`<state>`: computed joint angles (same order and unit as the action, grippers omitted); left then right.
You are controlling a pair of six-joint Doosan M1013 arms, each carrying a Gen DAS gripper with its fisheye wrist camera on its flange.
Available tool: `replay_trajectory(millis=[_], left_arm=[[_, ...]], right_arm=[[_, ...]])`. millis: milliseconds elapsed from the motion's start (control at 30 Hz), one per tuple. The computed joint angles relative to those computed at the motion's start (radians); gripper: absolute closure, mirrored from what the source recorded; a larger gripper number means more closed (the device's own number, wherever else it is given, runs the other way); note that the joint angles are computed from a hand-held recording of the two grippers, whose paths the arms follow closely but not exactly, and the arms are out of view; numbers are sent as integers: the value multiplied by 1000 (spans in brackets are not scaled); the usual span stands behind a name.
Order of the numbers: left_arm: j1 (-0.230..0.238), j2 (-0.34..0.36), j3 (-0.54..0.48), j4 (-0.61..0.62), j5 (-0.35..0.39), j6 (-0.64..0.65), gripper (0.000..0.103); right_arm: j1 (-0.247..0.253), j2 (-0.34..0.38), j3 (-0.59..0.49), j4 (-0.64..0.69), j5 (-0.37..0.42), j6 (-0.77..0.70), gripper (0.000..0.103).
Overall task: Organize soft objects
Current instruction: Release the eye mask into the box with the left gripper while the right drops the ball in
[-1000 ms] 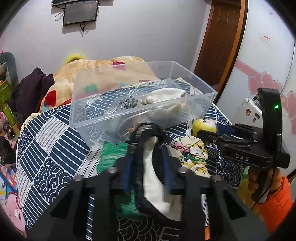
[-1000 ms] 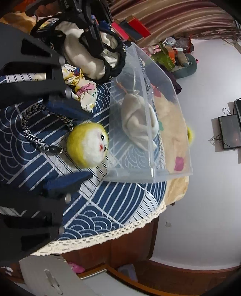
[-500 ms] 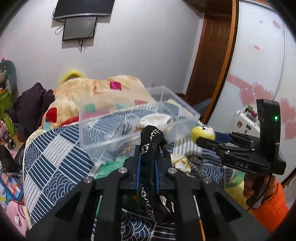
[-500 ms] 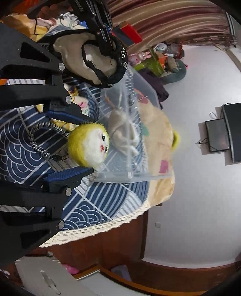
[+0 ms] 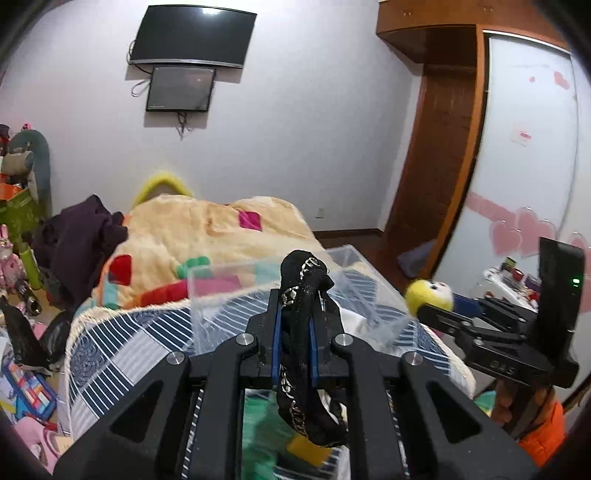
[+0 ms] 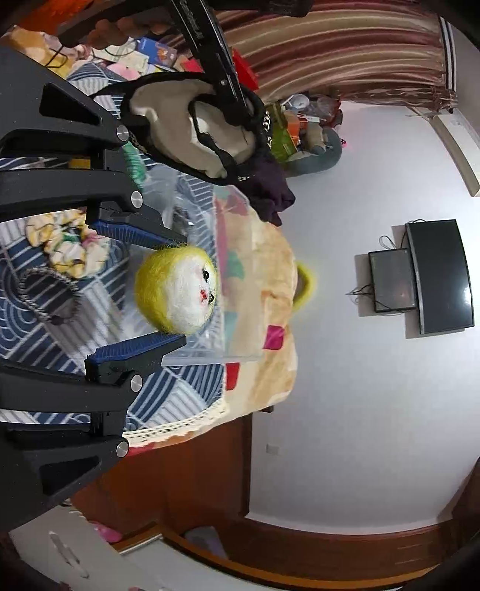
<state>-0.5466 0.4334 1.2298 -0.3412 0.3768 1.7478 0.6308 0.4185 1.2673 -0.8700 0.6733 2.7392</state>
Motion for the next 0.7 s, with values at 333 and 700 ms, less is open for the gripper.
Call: replay_trajectory(millis=[333,700], left_arm=[[13,92,-128,215,58,-246,92],[21,204,-262,300,226,-354,92]], right_arm=[[-20,54,-85,76,8,-95,61],[-44,151,-222,332,76,-369,61]])
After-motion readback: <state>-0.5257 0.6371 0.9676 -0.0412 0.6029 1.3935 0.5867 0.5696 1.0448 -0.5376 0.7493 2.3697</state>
